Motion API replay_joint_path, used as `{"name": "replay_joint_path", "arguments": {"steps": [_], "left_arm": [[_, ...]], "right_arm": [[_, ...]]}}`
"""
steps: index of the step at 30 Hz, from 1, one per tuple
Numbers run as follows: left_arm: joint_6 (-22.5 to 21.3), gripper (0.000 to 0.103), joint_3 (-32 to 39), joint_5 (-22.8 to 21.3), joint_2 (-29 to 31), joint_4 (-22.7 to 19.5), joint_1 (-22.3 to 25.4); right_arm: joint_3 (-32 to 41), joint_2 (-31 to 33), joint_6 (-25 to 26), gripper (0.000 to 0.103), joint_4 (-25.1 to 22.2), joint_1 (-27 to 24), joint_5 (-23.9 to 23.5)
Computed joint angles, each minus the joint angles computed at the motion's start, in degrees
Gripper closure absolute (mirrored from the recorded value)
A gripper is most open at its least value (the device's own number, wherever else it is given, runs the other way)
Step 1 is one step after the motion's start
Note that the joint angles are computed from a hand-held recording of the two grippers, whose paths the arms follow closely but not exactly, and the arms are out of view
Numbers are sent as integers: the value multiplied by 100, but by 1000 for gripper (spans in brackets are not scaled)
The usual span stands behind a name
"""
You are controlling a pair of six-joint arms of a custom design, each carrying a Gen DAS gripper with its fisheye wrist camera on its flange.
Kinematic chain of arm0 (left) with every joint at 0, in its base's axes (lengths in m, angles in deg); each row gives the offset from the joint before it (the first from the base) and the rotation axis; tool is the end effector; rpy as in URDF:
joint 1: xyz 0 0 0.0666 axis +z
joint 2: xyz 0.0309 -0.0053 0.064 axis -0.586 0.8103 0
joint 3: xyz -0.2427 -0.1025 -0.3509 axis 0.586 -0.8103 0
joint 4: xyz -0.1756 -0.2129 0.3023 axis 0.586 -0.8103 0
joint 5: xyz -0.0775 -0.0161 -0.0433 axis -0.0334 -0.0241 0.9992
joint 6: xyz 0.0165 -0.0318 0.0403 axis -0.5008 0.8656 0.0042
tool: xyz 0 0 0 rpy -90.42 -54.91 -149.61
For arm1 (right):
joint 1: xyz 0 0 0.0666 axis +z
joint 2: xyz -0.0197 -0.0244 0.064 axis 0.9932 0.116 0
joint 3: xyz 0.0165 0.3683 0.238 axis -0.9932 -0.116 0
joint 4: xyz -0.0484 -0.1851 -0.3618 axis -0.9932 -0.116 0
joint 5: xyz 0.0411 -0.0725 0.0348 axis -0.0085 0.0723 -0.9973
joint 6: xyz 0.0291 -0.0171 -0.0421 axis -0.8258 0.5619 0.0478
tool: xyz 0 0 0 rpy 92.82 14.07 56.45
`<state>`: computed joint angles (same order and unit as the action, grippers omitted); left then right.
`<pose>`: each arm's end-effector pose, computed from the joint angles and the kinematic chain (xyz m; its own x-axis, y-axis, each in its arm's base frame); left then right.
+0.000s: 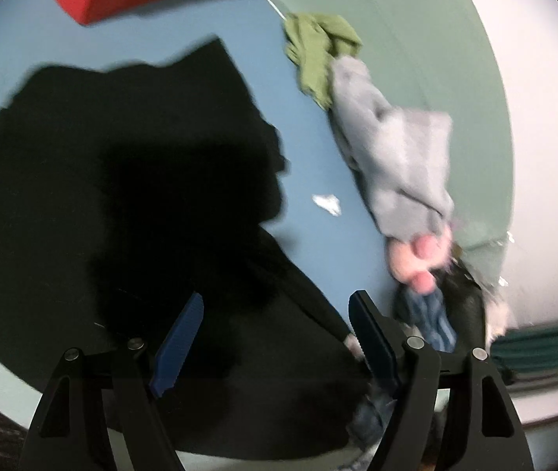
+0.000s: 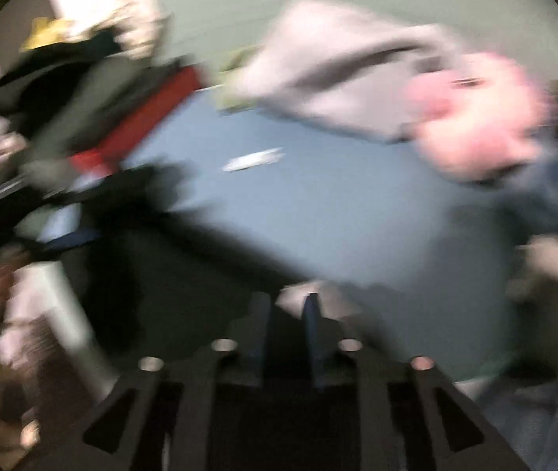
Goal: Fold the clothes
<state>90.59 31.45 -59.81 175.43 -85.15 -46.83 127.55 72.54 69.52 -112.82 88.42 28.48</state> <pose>0.7004 -0.1511 0.3357 -0.7621 -0.6380 -0.1100 -0.3659 0.5646 -0.7398 0.5853 0.0642 0.3928 -0.8919 -0.0262 -0.4515 -0.1971 0.9210 0.3360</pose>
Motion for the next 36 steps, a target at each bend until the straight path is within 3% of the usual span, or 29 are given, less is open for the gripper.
{"name": "replay_joint_path", "arguments": {"steps": [2,5,6,7,8,9,11,12,14,16,17,19,20,22,24,28,30,31,34,35,36], "left_arm": [[-396,27,390,181,234,-376,-100],[-991,27,1387,-135,860,-1548,-252],[-1034,27,1676,-279,1072,-1820,-273],[-937,28,1891,-403,1252,-1962,-272],[-777,28,2031,-450,1391,-1986,-258],[-567,28,2100,-453,1480,-1940,-241],[-194,25,2105,-439,1543,-1786,-215],[-115,24,1992,-420,1480,-1652,-211],[44,24,1771,-385,1358,-1386,-201],[27,24,1268,-301,1067,-922,-214],[-3,24,996,-251,907,-673,-224],[-72,24,534,-237,622,-228,-298],[-200,24,391,-265,518,-101,-361],[-761,24,389,-455,434,-185,-542],[-1655,24,477,-843,372,-441,-784],[-4119,24,463,-2025,179,-740,-1449],[-5093,24,310,-2360,85,-714,-1741],[-5347,24,239,-2403,59,-718,-1846],[-5620,24,83,-2433,27,-756,-2049],[-5707,24,6,-2474,-7,-712,-2132],[-5793,24,-64,-2515,-37,-671,-2215]], "right_arm": [[85,228,-124,73,-260,73,-581],[236,571,-530,75,-402,73,159],[249,657,-730,78,-296,8,450],[222,693,-1029,94,-105,-122,334],[193,724,-1357,97,108,-262,153],[164,746,-1862,97,300,-410,-184],[77,666,-2269,92,521,-467,-186],[-16,532,-2299,86,633,-429,87],[-235,243,-2371,61,730,-428,248],[-484,-96,-2481,53,770,-509,188],[-693,-319,-2561,42,763,-584,86],[-1084,-727,-2767,31,652,-750,-102],[-1248,-890,-2896,31,546,-831,-166],[-1599,-1155,-3233,31,441,-983,-386],[-1974,-1383,-3586,31,550,-1088,-611],[-2369,-1434,-3957,32,602,-1067,-867],[-2357,-1424,-3928,29,727,-971,-758],[-2324,-1397,-3917,37,801,-931,-736],[-2292,-1343,-3985,82,904,-852,-674],[-2268,-1320,-3964,93,944,-836,-711],[-2293,-1355,-4033,94,1138,-859,-903]]}}
